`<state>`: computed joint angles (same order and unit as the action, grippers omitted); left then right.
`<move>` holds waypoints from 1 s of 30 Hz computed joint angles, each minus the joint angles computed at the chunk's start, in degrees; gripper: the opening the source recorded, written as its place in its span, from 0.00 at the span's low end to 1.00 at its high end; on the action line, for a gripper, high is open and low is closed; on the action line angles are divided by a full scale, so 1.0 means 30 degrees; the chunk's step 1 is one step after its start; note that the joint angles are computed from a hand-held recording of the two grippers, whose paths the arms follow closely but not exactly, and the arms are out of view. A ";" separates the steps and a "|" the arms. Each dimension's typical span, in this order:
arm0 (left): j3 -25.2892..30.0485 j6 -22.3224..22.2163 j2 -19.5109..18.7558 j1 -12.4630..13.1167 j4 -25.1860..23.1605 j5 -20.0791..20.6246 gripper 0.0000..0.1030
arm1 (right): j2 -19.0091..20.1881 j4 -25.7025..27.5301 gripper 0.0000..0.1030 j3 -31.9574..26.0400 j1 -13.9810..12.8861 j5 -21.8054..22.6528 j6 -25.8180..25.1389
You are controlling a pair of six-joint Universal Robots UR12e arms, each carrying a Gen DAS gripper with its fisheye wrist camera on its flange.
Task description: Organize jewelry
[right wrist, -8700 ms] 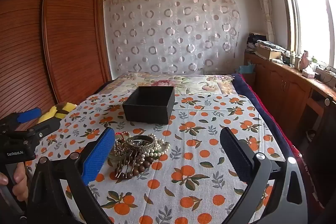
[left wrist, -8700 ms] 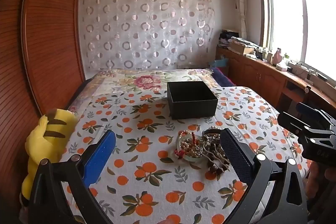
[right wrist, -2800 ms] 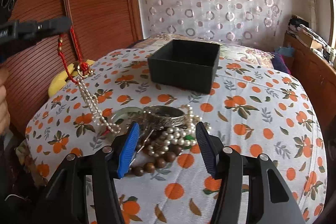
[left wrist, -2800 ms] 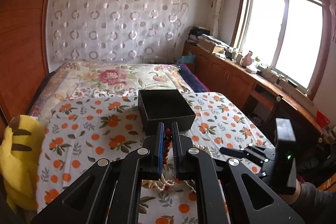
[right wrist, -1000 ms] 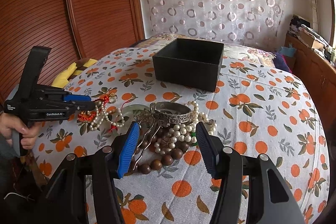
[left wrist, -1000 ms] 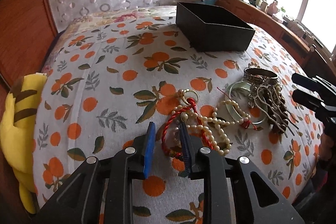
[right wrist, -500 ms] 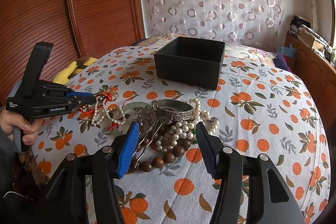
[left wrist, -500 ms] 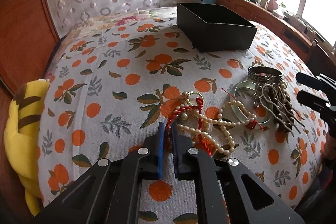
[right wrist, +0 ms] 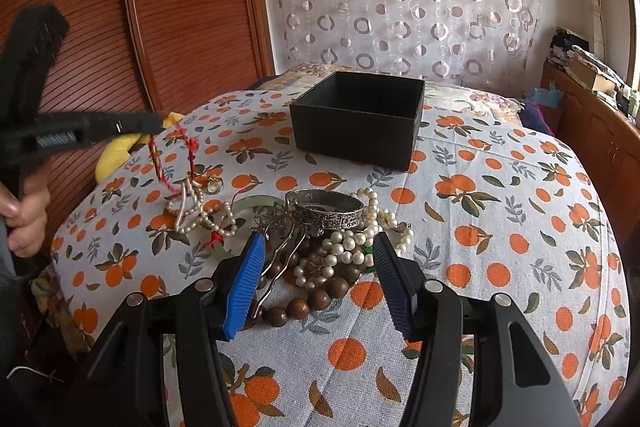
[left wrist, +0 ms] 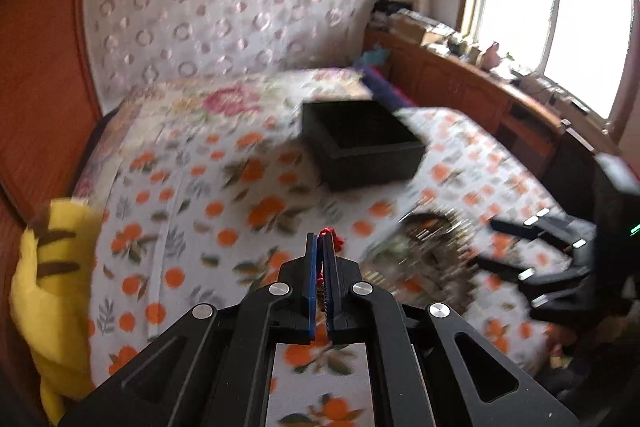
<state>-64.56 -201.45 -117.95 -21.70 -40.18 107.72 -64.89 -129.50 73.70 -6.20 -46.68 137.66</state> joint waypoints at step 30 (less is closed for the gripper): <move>0.3474 0.2219 -0.1314 -0.0696 0.0652 -0.0322 0.02 | 0.0567 0.3824 0.33 -0.1992 0.0532 0.3615 -0.2978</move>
